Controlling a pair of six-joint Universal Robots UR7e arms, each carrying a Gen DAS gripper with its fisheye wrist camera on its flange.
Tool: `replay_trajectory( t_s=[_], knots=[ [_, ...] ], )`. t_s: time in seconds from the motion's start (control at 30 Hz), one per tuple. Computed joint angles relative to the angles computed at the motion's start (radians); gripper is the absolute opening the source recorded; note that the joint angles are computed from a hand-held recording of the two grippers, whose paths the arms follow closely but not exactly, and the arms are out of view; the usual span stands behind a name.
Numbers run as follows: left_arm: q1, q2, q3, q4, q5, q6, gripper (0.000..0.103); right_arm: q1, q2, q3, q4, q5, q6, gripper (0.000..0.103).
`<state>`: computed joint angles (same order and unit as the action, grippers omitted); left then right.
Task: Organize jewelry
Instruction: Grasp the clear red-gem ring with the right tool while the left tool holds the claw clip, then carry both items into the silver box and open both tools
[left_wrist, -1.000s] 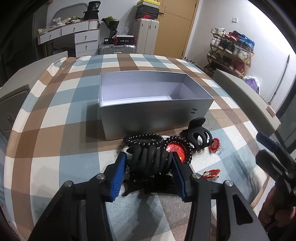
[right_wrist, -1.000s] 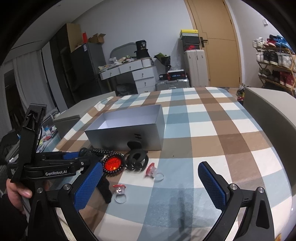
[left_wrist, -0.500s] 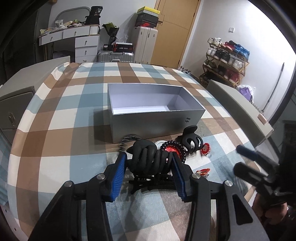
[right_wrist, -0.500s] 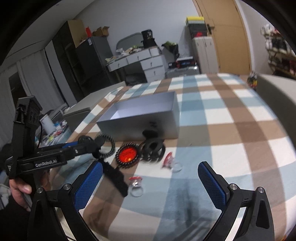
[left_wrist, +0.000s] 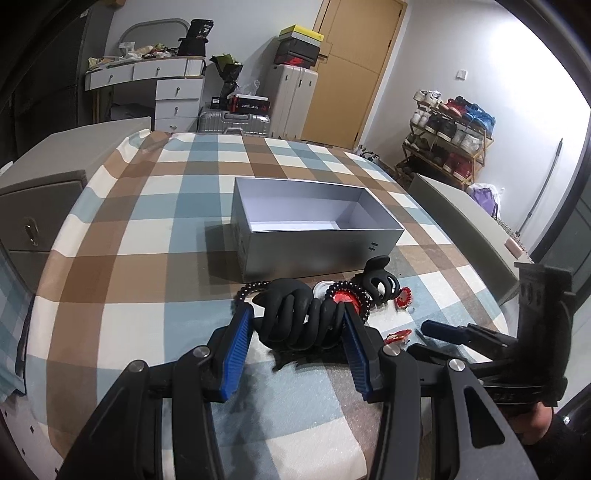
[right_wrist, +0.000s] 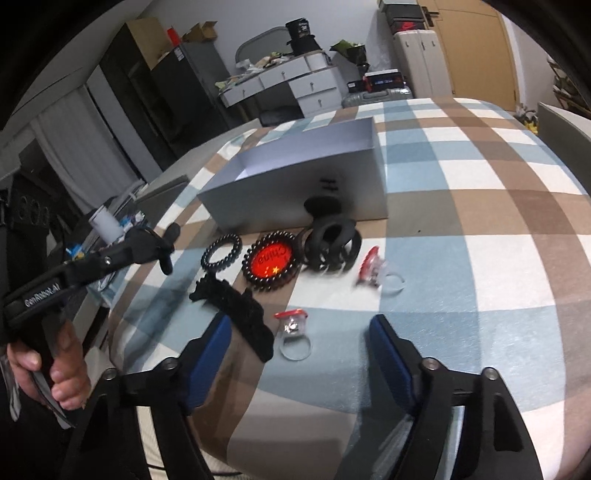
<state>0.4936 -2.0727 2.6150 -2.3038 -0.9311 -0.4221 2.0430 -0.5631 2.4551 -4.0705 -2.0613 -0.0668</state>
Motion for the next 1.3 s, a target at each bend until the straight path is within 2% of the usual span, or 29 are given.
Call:
replay_trajectory(
  t_s=[0.07, 0.2, 0.37, 0.5, 0.53, 0.63, 1.0, 1.17, 1.3],
  knots=[
    [-0.001, -0.017, 0.002, 0.010, 0.002, -0.002, 0.042, 0.001, 0.007, -0.006, 0.000, -0.002, 0.001, 0.066],
    [0.000, -0.031, -0.001, 0.030, -0.004, -0.004, 0.042, 0.007, 0.012, -0.017, 0.006, -0.012, 0.000, 0.063],
    [-0.003, -0.048, 0.000, 0.042, 0.004, -0.007, 0.042, 0.022, 0.013, -0.036, 0.049, -0.039, -0.004, 0.040],
    [-0.015, -0.060, -0.001, 0.058, 0.010, -0.012, 0.042, 0.025, 0.013, -0.036, 0.050, -0.028, -0.013, 0.027],
    [-0.017, -0.061, -0.002, 0.061, 0.011, -0.012, 0.042, 0.028, 0.014, -0.037, 0.049, -0.031, -0.017, 0.018],
    [-0.023, -0.062, -0.004, 0.063, 0.013, -0.015, 0.042, 0.035, 0.015, -0.037, 0.042, -0.041, -0.023, 0.018],
    [-0.049, -0.053, -0.008, 0.065, 0.026, -0.024, 0.042, 0.025, 0.008, -0.003, -0.086, 0.010, -0.045, 0.018],
    [-0.045, -0.017, -0.018, 0.021, 0.023, 0.003, 0.042, 0.040, -0.036, -0.005, -0.093, 0.032, -0.074, 0.018],
    [-0.023, 0.039, -0.031, -0.077, 0.010, 0.056, 0.042, 0.045, -0.091, -0.019, -0.064, 0.074, -0.103, 0.018]
  ],
)
